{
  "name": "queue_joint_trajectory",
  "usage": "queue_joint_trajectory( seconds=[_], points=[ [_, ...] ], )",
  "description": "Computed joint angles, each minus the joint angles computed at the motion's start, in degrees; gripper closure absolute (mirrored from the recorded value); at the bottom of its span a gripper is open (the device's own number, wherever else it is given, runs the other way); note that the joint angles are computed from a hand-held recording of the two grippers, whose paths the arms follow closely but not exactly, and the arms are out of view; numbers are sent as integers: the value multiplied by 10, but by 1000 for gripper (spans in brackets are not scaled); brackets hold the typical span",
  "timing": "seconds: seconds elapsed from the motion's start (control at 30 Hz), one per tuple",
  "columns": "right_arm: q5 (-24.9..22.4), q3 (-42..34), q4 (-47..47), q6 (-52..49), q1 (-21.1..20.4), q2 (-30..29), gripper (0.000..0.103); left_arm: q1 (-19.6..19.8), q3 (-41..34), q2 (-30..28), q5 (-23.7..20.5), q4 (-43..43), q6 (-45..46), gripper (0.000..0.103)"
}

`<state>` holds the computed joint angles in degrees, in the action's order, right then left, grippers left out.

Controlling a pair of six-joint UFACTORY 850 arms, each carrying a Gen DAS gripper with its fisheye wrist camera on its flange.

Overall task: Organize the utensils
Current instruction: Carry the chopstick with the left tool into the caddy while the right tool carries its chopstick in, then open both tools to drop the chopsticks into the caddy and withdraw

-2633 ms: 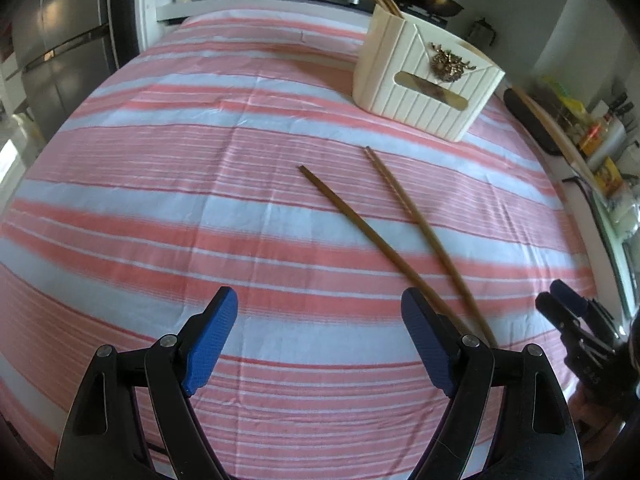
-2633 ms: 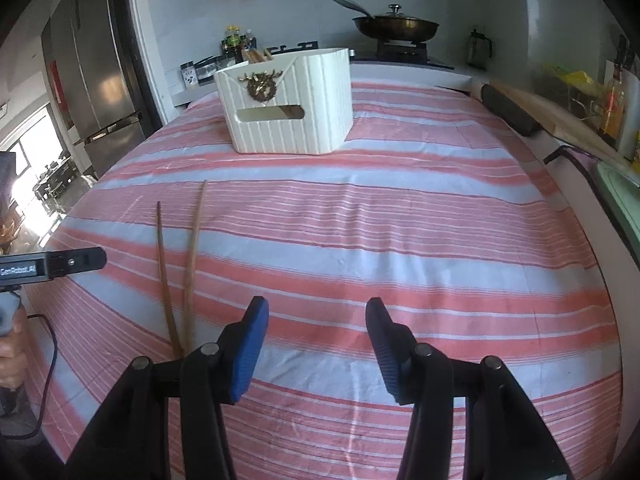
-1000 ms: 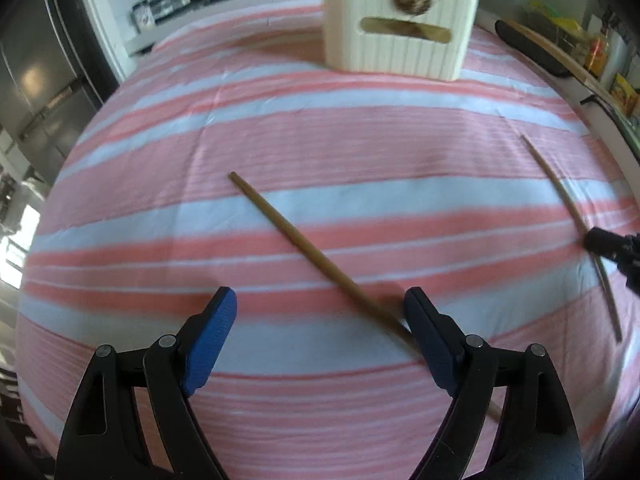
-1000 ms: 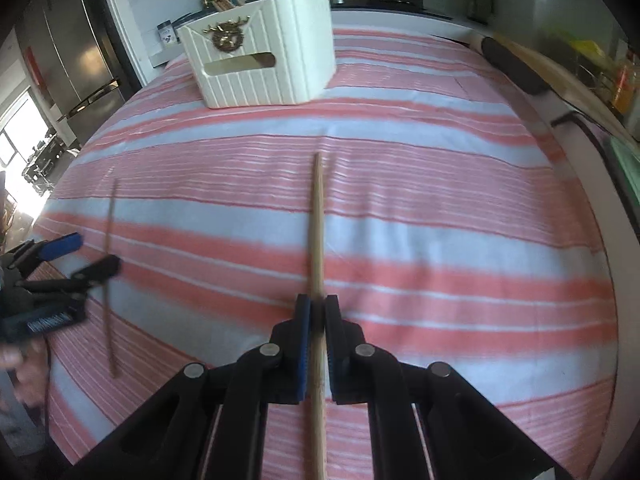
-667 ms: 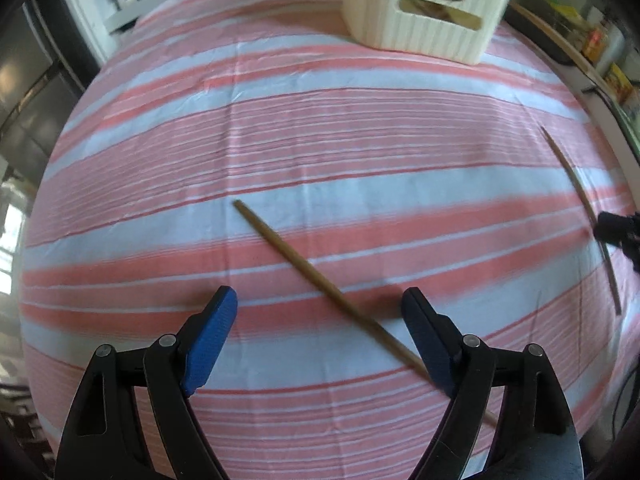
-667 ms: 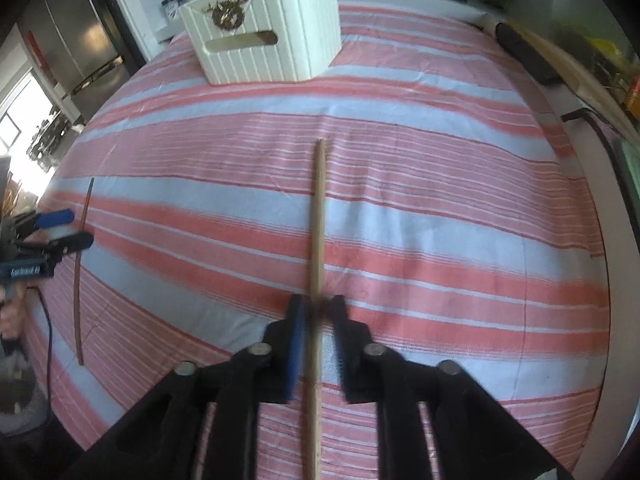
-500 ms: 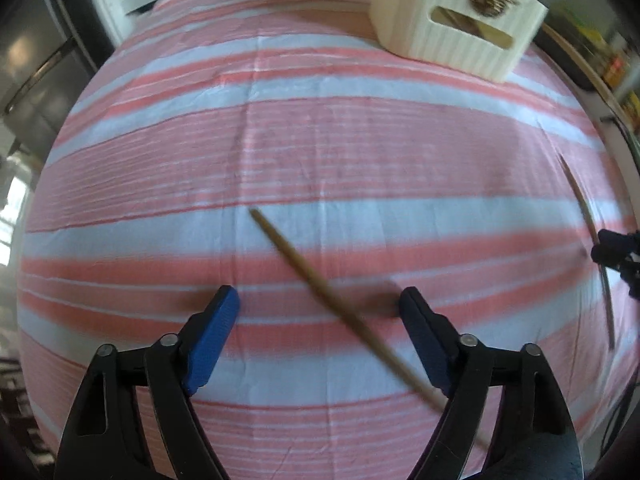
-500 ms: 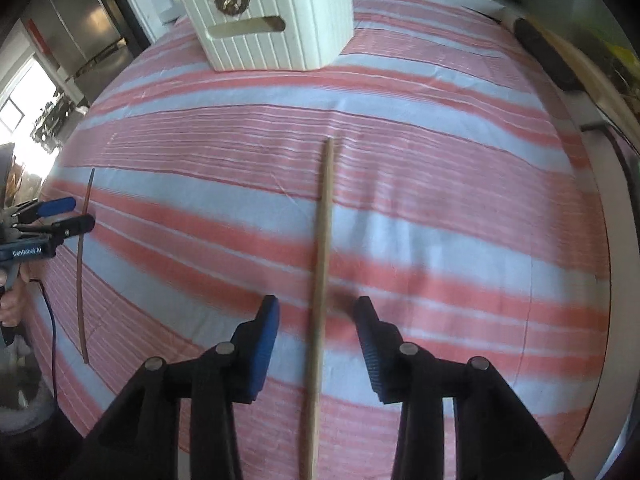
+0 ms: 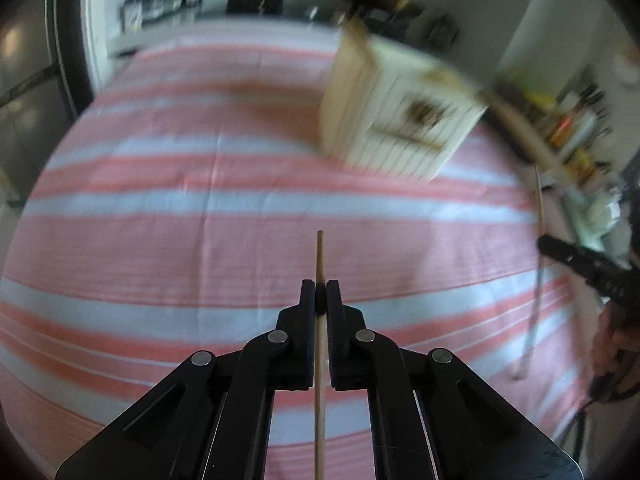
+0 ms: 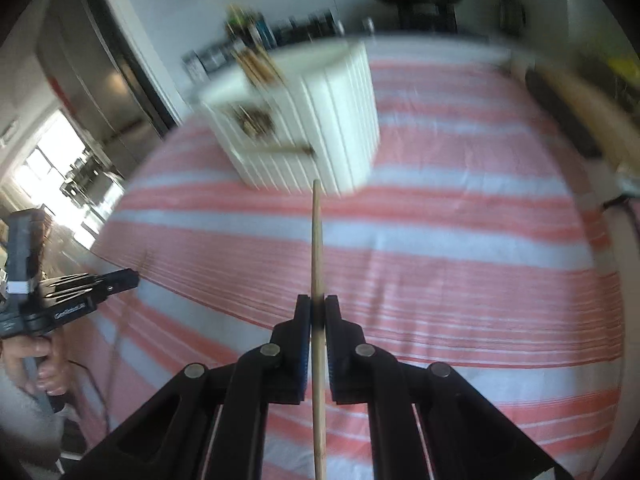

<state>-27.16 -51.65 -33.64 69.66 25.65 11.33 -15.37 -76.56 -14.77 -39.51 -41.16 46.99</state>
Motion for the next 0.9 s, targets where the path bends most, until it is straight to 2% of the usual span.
queue_joint_trajectory(
  seconds=[0.1, 0.23, 0.4, 0.5, 0.63, 0.8, 0.87, 0.9],
  points=[
    [-15, 3, -68, 55, 30, 31, 96, 10, 11, 36, -12, -72, 68, 100],
    [-54, -5, -142, 116, 62, 47, 96, 23, 2, 53, -31, -139, 123, 100],
    [-64, -32, -231, 180, 59, 47, 96, 24, -65, 35, -35, -211, 154, 100],
    [-68, -78, -280, 182, 38, 29, 96, 20, -144, 1, -45, -233, 145, 100],
    [-54, -164, -349, 171, -2, -20, 96, -8, -289, -72, -9, -229, 106, 100],
    [-17, -264, -408, 167, -56, -109, 96, -47, -456, -185, 38, -149, -11, 100],
    [-6, -287, -379, 126, -70, -140, 96, -61, -497, -221, 45, -85, -68, 100],
    [-4, -296, -361, 102, -76, -158, 96, -67, -529, -247, 32, -41, -108, 100]
  ],
)
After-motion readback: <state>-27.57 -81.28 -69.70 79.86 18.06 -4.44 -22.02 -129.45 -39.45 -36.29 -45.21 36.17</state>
